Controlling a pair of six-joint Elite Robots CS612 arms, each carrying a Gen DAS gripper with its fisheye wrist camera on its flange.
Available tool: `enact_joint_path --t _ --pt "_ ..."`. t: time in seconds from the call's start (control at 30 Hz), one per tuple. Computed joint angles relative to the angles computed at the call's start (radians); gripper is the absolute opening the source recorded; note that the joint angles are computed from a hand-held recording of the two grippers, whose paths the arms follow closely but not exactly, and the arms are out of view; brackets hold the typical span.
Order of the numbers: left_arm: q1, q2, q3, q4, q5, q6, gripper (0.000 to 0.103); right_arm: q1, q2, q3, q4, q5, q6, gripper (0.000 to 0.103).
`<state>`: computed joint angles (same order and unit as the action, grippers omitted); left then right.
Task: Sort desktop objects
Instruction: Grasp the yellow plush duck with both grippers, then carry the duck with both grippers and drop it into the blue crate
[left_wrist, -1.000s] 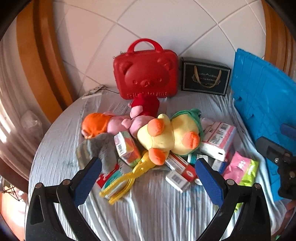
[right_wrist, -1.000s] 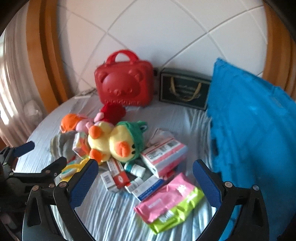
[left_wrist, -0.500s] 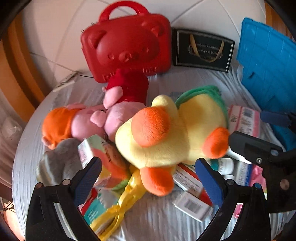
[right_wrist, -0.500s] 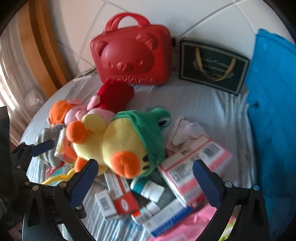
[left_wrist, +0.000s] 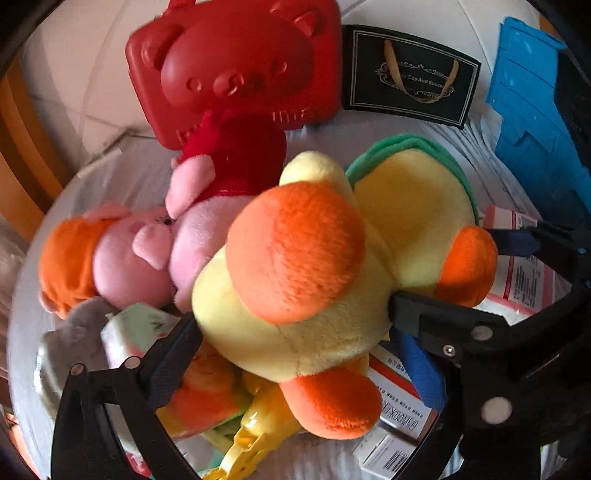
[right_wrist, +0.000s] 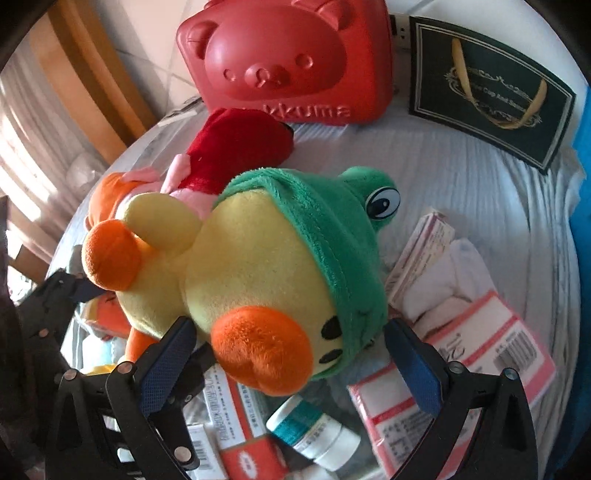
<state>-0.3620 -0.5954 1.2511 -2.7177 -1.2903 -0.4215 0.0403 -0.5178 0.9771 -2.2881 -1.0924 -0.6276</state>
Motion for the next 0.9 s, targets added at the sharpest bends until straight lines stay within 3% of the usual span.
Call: enact_joint_path --t 0.07,0.13,0.2,0.4,0.73,0.9 --pt "-0.001 0.004 -0.002 -0.017 0.006 0.015 0.100 -0.002 0.015 -0.033 0.051 0.015 0.002 0.103" --pt "-0.004 0.005 -0.002 -0.025 0.020 0.023 0.091 -0.005 0.025 -0.050 0.080 0.041 -0.005 0.090" --pt "-0.006 0.000 0.005 -0.033 0.028 0.025 0.086 -0.003 0.012 -0.026 0.043 0.042 -0.002 0.079" --pt "-0.026 -0.044 0.060 -0.098 0.081 0.062 0.083 -0.013 -0.042 0.065 -0.053 0.060 0.026 0.064" --pt "-0.093 -0.165 0.190 -0.320 0.194 0.147 0.083 -0.063 -0.217 0.313 -0.368 0.166 0.113 0.059" --pt "-0.137 -0.204 0.201 -0.461 0.191 0.261 0.083 -0.104 -0.308 0.409 -0.543 0.174 0.219 0.058"
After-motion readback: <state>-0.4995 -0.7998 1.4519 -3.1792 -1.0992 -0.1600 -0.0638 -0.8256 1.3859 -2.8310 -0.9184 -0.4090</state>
